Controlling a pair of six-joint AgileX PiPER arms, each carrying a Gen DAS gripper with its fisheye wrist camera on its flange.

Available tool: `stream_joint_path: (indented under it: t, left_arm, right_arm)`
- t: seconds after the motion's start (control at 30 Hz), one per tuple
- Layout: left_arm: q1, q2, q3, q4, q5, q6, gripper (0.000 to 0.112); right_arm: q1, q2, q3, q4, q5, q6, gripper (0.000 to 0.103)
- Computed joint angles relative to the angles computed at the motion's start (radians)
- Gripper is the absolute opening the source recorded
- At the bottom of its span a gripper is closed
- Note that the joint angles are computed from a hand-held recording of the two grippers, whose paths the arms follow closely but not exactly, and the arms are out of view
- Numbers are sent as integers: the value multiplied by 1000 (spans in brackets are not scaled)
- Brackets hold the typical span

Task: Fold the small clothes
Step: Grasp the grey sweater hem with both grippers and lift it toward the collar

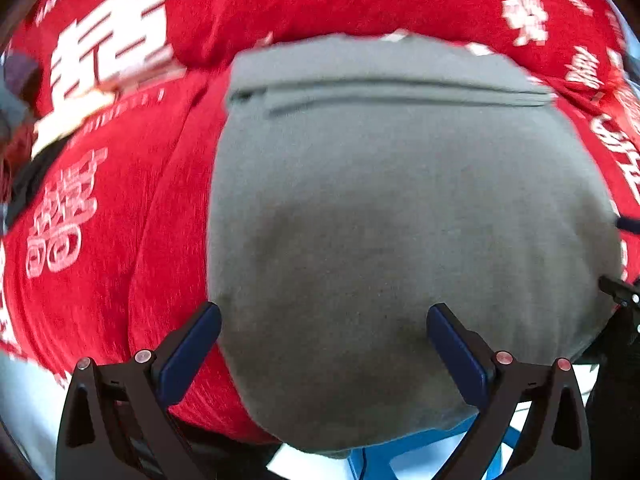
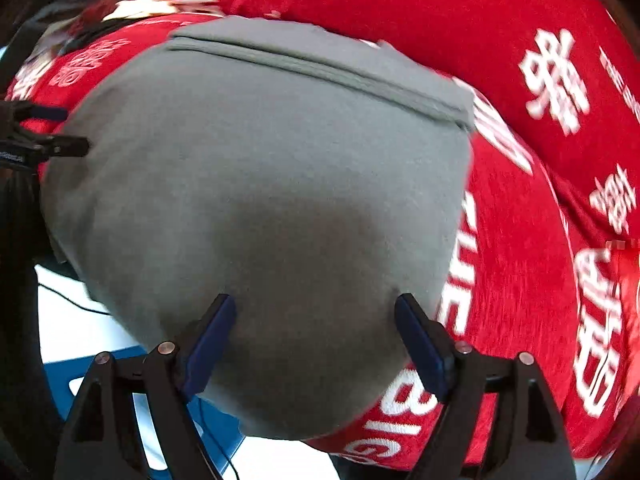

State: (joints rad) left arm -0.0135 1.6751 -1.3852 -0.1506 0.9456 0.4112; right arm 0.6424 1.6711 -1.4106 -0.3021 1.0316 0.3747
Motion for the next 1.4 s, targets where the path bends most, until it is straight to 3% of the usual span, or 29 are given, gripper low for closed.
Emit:
stream_joint_path:
  t: [0.13,0.2,0.27,0.33,0.5,0.63,0.77,0.87,0.97,1.1,1.2,1.27,1.4]
  left_arm:
    - [-77,-12,23,-65,-36,128,103]
    - [-118,15,40,-27,-53,156,103]
    - [-90,8,86,-69,-96,224,103]
    - [-25,11,86,-91,-64,270,103]
    - [93,6,91,-106,9,311,103]
    - [56,0,77,53,21,209,103]
    - [104,-7,18,-27,44,222,103]
    - [94,53,-49,-45,78,152,103]
    - [53,99,-49,43,57,121,103]
    - [130,105,-56,37,114,142,103]
    - [187,91,-35,71,145,95,103]
    - [197,64,3,102,117,38,103]
    - [224,33,40,-78,164,83,103]
  right_arm:
    - [99,79,-115,-28,-76,-144,84]
    - [124,154,-179,-7,-83,-249,84]
    - [127,202,-191,-8,-83,-311,84]
    - [81,150,-114,63,-158,-364,86]
    - [-46,-69,171,126,-228,-426,87]
    - [-55,-170,273,53,-170,-332,90]
    - [-27,-215,256,-6,-59,-223,90]
    - [-8,-228,210,12,-79,-202,90]
    - [17,-136,130,13,-93,-185,90]
    - [49,-36,108,-42,-85,-158,90]
    - [15,-107,213,3,-159,-149,93]
    - [2,-153,259,-3,-141,-147,93]
    - [-36,-222,299,25,-51,-121,93]
